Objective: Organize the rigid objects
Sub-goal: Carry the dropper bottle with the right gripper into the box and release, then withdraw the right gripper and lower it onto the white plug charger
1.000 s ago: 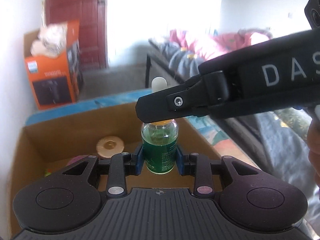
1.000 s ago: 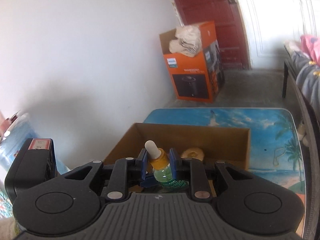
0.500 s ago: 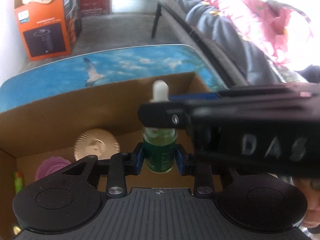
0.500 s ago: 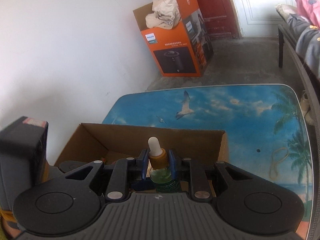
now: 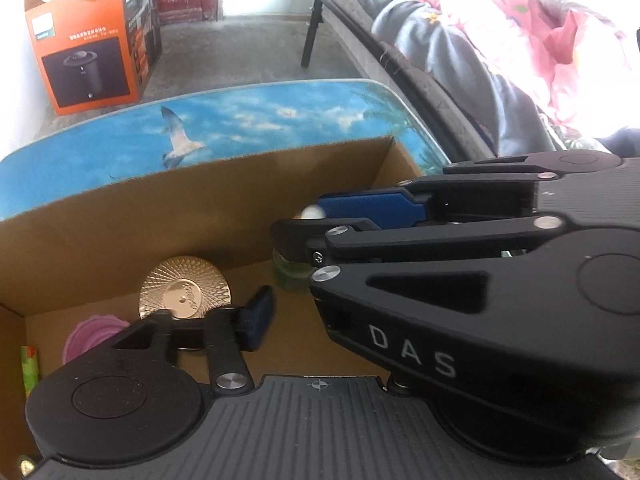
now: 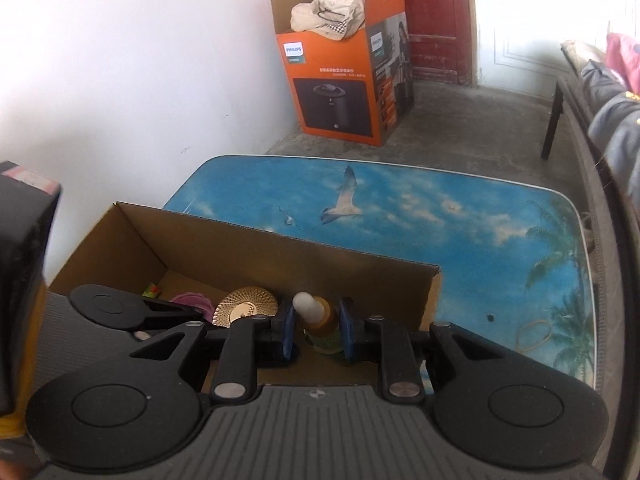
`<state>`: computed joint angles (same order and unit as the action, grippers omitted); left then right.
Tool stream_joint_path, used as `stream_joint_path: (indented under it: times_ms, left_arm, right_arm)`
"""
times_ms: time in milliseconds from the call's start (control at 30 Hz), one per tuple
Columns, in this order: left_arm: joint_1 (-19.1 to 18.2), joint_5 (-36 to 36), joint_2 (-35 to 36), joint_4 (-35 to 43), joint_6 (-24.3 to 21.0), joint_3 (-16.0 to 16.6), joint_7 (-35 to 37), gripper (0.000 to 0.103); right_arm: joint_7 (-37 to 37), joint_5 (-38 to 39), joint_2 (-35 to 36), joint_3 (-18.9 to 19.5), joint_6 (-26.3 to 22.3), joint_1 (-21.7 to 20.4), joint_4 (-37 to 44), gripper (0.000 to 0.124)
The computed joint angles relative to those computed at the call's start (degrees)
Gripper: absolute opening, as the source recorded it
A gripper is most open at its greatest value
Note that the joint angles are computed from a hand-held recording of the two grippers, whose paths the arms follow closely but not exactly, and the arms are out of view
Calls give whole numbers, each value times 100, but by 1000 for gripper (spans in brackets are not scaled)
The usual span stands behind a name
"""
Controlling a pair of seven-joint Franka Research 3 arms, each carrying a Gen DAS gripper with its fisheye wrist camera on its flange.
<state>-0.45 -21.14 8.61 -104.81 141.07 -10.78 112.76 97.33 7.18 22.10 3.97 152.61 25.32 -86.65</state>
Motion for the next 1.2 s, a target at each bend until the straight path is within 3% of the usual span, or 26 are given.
stream_joint_path:
  times_ms: [100,233,367,500,567,633,833,900,1033,1133,1200]
  left_arm:
    - [4,-120,-125,-141,202,-16,141,70]
    - [-12,-396,-552,-497,407,34,421,72]
    - [-160,-1253,-1343,-1169,739,255,1352,82]
    - [-621,-2247,-2494,-2165,979,799,2764,97]
    - [-932,-2678,-3138,-2732,1088,1158,3437,101]
    - [-1218,-2988,-3732,-3305,1287,1464,3879,103]
    - [-1559,-2935,-5007,-4749,1611,1940,3896,103]
    - [-1619,-2849,-5216,-5116,1841,1973,3774,103]
    - [-1603,-2573,-5350,-5669,2379,1906,3460,103]
    - [-1511,-2315,-5217,-5894,2709,1812,3161,102]
    - [-1571,-2189,-5016,-5937,2966,1833,3046,99]
  right_arm:
    - [-41,96,-117,32,94,-41,-126,28]
    - [85,192,-400,39,332,-62,-442,28]
    - [-104,836,-1047,289,930,-233,-1218,28]
    - [-2141,3873,-1949,972,1366,-606,-2075,28]
    - [-2965,4893,-2413,979,1582,-390,-2495,28]
    - [-3342,5372,-2804,942,1831,-92,-2900,29]
    - [-3885,6589,-3403,712,2302,895,-3660,33]
    - [-3750,6713,-3382,661,2388,1108,-3738,34]
    - [-4494,7980,-3038,565,2446,1422,-3478,34]
    - [-4013,7726,-2661,797,2532,1338,-3349,34]
    - [-3276,6924,-2379,903,2557,1287,-3280,35]
